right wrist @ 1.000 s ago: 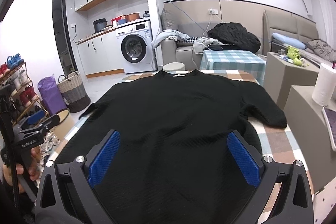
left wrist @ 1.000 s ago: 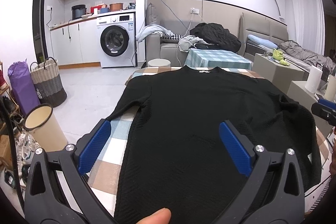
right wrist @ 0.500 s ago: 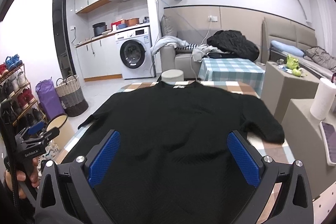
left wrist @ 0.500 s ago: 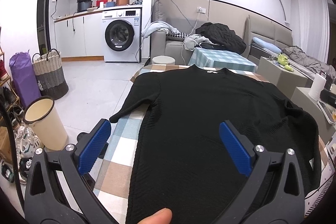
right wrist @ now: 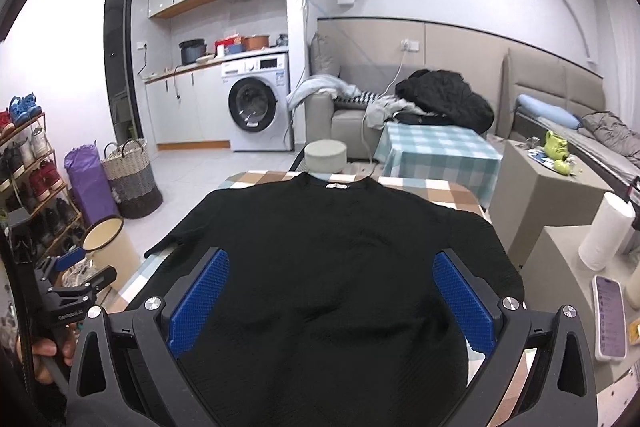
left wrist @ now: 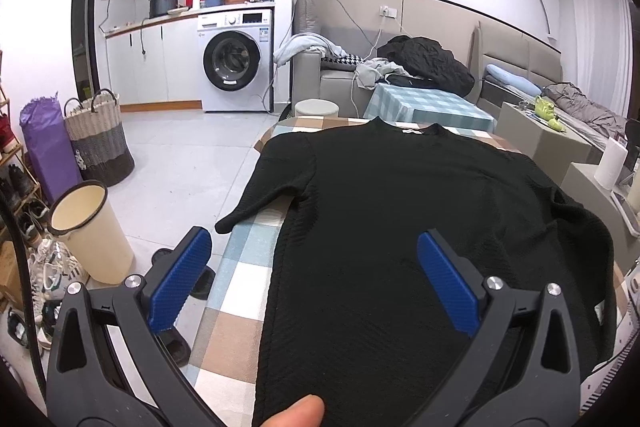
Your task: Fold small clothes
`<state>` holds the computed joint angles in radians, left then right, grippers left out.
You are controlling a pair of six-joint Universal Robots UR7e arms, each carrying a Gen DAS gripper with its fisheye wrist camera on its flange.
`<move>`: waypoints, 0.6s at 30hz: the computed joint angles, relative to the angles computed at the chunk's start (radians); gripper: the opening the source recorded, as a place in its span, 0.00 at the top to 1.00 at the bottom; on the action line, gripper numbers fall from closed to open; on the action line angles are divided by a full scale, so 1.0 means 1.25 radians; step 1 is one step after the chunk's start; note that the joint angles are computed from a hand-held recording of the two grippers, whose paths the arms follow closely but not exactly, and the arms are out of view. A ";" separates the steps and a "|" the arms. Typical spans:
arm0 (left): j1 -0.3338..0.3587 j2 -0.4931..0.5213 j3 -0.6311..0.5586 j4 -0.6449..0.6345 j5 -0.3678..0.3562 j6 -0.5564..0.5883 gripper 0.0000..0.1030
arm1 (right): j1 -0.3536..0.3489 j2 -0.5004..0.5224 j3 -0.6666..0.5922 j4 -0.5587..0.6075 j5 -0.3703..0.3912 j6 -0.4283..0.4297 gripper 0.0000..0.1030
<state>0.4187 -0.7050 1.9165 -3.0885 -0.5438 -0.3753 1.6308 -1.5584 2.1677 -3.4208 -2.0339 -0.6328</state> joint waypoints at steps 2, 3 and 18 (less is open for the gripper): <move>0.004 0.001 -0.009 -0.003 -0.007 0.008 0.01 | 0.016 0.003 -0.025 0.018 -0.035 -0.011 0.00; 0.006 -0.001 -0.012 -0.010 -0.009 0.020 0.01 | 0.023 0.002 -0.034 0.024 -0.051 -0.016 0.00; 0.057 0.053 -0.189 0.026 -0.080 0.130 0.01 | 0.095 -0.081 -0.144 0.093 -0.190 -0.020 0.00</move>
